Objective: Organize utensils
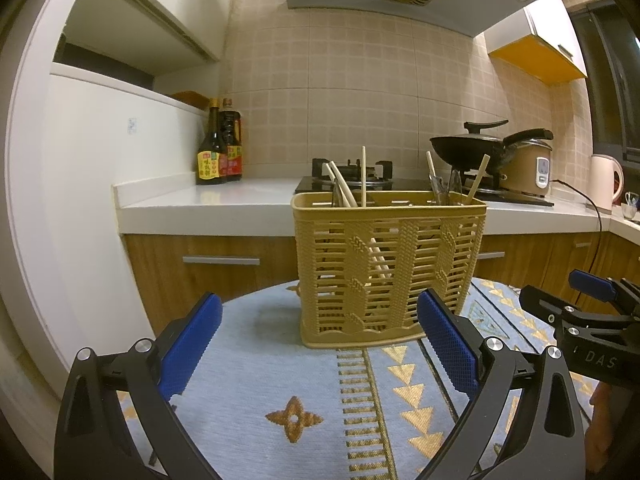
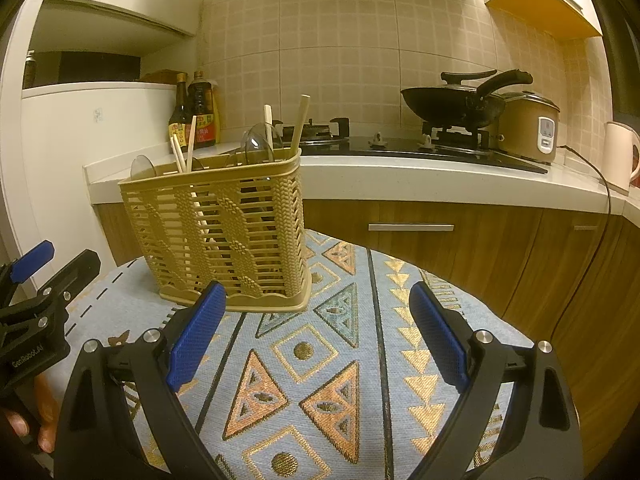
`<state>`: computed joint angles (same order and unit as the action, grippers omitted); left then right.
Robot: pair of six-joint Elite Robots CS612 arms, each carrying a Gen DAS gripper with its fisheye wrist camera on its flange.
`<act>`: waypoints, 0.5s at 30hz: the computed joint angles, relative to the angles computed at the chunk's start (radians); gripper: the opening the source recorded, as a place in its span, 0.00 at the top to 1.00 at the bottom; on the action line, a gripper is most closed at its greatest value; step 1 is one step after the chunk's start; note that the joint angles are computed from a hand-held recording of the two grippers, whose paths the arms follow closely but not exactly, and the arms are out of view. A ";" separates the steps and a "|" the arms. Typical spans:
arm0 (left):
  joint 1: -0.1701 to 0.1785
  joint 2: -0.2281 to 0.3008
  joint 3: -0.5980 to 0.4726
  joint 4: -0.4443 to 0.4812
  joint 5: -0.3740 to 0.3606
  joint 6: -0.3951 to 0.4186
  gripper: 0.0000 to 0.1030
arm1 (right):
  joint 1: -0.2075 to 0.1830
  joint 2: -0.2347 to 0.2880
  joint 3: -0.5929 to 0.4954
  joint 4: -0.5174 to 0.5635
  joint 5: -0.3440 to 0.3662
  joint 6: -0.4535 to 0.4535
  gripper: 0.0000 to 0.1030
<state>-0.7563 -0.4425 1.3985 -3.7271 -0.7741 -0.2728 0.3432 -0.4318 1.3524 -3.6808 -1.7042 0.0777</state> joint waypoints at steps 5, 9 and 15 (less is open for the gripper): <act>0.001 -0.001 0.001 0.003 -0.008 0.001 0.07 | -0.001 -0.001 0.000 0.005 0.000 0.005 0.14; 0.002 -0.001 -0.001 0.006 -0.010 0.001 0.07 | -0.001 -0.001 0.000 0.008 0.000 0.005 0.14; 0.004 -0.001 -0.001 0.011 -0.021 0.000 0.07 | -0.001 -0.001 0.000 0.007 -0.003 0.010 0.14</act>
<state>-0.7525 -0.4437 1.3977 -3.7161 -0.7947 -0.2732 0.3421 -0.4324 1.3522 -3.6742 -1.7074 0.0876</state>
